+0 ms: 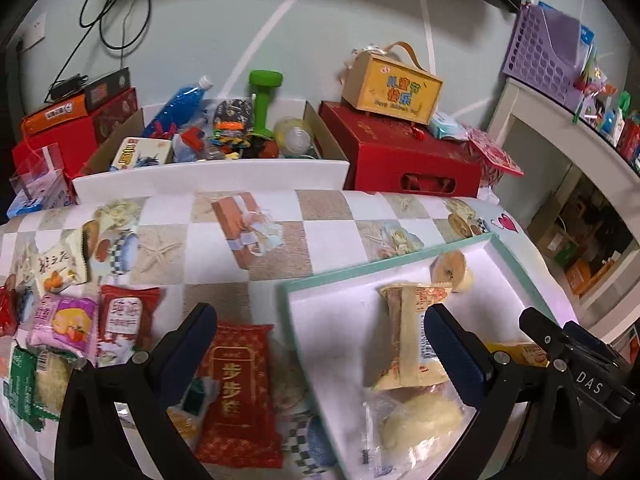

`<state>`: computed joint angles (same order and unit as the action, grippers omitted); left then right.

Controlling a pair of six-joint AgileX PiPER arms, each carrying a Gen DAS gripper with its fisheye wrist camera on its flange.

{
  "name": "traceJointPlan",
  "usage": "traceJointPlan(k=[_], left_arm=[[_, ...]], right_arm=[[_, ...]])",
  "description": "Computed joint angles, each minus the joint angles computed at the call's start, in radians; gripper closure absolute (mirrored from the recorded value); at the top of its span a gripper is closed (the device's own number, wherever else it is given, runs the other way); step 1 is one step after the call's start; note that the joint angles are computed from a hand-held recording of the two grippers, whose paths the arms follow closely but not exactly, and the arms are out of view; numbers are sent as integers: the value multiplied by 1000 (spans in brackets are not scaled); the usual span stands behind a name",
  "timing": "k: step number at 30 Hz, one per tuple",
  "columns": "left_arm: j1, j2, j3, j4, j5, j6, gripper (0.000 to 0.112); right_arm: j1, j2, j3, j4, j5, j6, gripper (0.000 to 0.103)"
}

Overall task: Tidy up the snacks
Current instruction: 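Carry both snacks over the white tray and open both tools to release them, then move both tools back over the snack pile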

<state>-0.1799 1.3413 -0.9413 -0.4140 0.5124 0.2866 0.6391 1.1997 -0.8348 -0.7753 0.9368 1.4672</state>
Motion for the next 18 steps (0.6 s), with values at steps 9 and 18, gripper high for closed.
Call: traceJointPlan(k=[9,18], left_arm=[[214,-62,20,-299,147,327,9],[362,-94,81,-357,142,434,10]], right_arm=[[151,42,-42,-89,49,139,0],[234,130,-123,-101,37,171,0]])
